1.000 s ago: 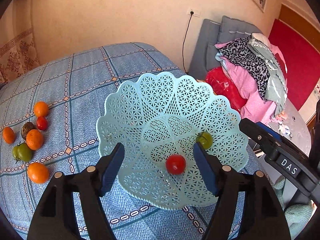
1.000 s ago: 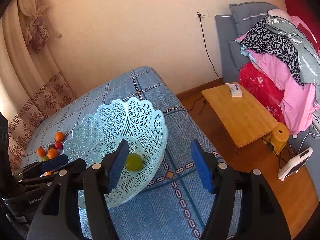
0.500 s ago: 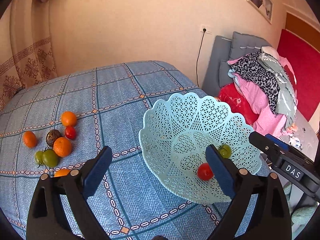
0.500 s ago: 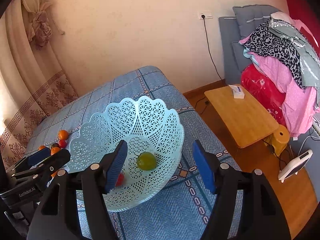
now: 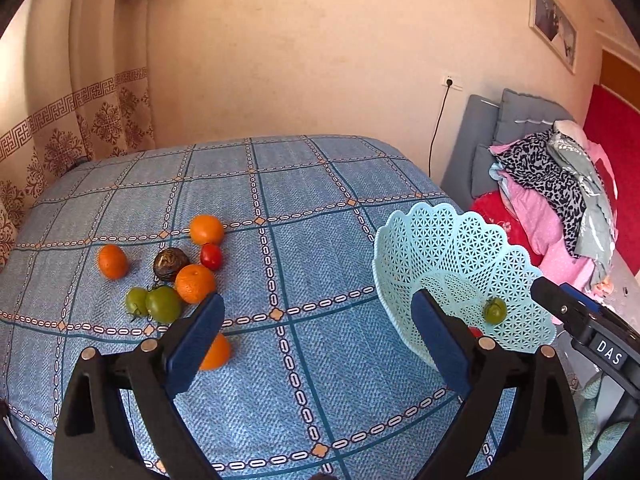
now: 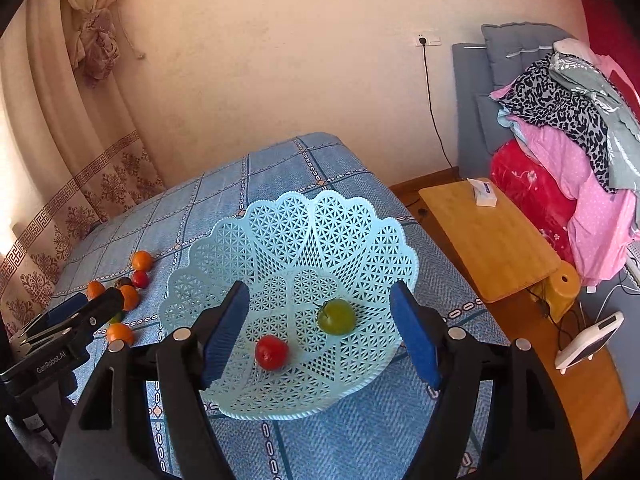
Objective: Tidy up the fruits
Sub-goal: 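Move both tools back over the fruit cluster on the bed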
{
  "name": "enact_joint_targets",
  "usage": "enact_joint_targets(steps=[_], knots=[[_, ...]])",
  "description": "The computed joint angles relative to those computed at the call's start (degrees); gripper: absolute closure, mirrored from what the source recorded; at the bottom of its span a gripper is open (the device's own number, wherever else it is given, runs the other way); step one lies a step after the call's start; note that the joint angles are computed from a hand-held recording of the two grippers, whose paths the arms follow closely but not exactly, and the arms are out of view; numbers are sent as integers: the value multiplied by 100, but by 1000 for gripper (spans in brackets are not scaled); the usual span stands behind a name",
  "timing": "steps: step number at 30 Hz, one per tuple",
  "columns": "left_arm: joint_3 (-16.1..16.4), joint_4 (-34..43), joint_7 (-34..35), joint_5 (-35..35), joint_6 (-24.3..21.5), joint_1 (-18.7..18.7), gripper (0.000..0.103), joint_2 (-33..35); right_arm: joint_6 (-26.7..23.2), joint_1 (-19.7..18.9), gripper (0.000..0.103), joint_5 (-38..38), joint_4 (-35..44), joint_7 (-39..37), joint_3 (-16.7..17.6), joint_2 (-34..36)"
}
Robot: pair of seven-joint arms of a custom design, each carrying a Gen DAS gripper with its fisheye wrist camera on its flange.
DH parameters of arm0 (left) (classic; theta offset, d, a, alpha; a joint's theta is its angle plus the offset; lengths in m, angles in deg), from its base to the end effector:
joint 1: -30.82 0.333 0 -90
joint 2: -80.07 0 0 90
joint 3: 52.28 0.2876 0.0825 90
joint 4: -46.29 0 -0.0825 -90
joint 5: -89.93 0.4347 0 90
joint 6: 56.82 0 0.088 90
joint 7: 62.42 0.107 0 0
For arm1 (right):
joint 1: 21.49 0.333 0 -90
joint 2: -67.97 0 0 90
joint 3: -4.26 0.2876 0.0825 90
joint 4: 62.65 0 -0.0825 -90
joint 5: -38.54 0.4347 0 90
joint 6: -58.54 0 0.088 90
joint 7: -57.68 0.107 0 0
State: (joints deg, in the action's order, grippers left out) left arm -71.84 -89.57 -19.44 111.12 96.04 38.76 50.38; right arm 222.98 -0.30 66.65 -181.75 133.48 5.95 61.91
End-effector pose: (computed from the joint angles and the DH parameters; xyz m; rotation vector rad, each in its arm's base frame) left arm 0.4989 -0.1293 0.5529 -1.9404 1.3905 -0.7612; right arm 0.5812 0.2172 0.5295 -1.7565 1.3831 -0.3851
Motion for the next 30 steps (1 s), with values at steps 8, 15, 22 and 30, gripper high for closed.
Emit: enact_joint_targets(steps=[8,15,22,30], knots=[[60,-310,-74,-11,-277,93,9,-389,4,64,22,-258,57,158,113,22],[117,-618,-133,-41,-472,199,9,-763,-7,165,18,-410,90,230,186,52],[188,-939,-29,-208,-620,289,9,-1083,-39,313,18,-385,115,135,266,75],[219,-1309,78,-241,-725,478,9,-1504,-26,640,18,165,134,-610,333,38]])
